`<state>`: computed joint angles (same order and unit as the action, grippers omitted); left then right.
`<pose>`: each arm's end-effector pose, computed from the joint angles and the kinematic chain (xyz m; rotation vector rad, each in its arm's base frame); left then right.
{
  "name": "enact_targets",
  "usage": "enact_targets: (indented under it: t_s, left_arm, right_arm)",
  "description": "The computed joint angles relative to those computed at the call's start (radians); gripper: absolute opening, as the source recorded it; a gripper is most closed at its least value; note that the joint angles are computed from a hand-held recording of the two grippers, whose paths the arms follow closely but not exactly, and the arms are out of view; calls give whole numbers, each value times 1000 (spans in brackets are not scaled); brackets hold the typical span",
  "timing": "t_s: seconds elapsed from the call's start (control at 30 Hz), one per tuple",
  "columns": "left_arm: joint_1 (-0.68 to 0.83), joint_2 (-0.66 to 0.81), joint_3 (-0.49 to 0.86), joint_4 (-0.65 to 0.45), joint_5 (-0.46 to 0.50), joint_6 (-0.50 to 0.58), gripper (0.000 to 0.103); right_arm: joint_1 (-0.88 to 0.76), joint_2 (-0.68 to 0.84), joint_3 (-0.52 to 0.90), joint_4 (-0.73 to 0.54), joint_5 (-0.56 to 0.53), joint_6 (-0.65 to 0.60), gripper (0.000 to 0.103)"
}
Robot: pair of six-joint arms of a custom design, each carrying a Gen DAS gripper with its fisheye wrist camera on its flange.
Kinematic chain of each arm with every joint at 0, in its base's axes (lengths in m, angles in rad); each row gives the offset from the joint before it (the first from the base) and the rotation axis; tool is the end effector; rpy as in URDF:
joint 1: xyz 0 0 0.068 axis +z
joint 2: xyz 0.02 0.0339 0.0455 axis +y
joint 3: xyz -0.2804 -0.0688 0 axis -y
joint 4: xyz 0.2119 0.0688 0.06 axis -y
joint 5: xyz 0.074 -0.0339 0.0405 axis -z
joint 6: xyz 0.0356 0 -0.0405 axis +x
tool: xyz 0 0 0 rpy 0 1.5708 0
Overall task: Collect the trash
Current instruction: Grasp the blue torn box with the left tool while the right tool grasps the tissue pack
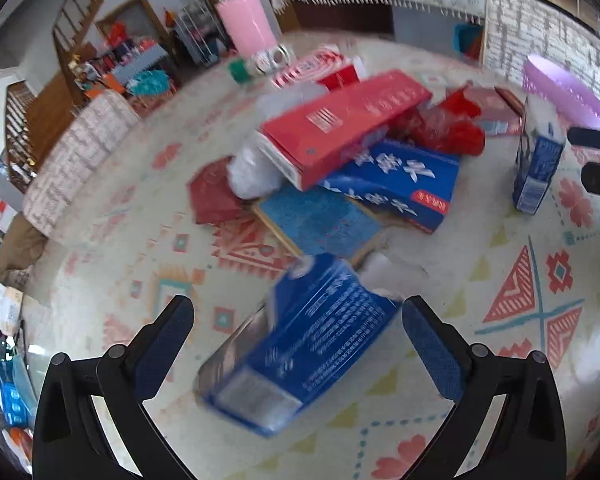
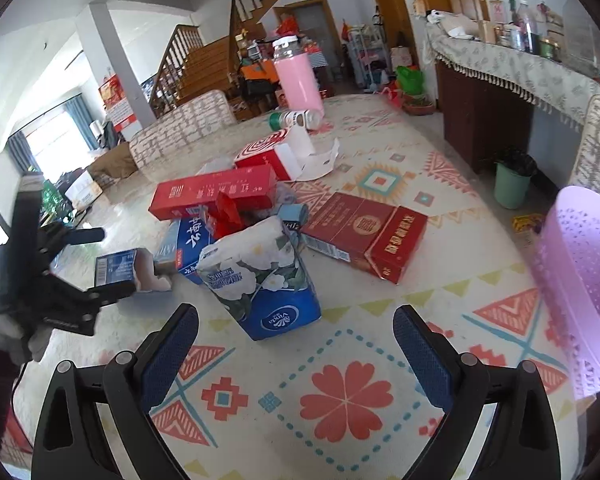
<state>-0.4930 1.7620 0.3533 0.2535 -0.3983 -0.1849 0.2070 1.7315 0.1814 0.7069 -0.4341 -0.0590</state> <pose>0.1914 -0.0871 0.0916 0.2901 2.5908 0.3132 0.1926 0.0557 0.1003 -0.5148 2.3374 0.5917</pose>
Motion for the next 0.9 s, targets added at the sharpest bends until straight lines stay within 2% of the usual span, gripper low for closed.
enact_targets:
  t_s: [0.17, 0.2, 0.3, 0.33, 0.4, 0.43, 0.47, 0.53, 0.57, 0.67, 0.77, 0.9]
  left_arm:
    - [-89, 77, 18, -15, -19, -26, 103]
    - [-108, 74, 5, 9, -31, -45, 103]
    - [-96, 76, -4, 26, 26, -105, 97]
    - [-96, 71, -13, 35, 41, -131, 90]
    - [-106, 59, -19, 21, 34, -193, 66]
    - [-101, 42, -20, 2, 48, -224, 49]
    - [-92, 37, -24, -2, 64, -257, 42]
    - [-90, 16, -55, 10, 67, -333, 37]
    - [-97, 9, -67, 9, 60, -371, 35]
    - [-135, -26, -81, -26, 23, -465, 34]
    - [-198, -136, -87, -114, -23, -570, 34]
    - [-319, -318, -37, -325, -111, -716, 34]
  right_arm:
    - [83, 34, 44, 4, 30, 2, 100]
    - [105, 41, 56, -2, 43, -2, 100]
    - [179, 64, 83, 4, 103, -17, 99]
    - [194, 69, 88, 10, 119, -19, 97]
    - [214, 81, 95, 24, 142, -25, 93]
    - [221, 91, 97, 37, 152, -27, 89]
    - [224, 103, 103, 42, 153, -26, 83]
    - [209, 120, 119, 26, 127, -24, 72]
    - [203, 127, 128, 15, 115, -23, 60]
    - [173, 124, 134, -3, 65, -26, 58]
    - [146, 114, 129, -17, 9, -24, 57]
    - [86, 59, 112, -50, -83, -22, 56]
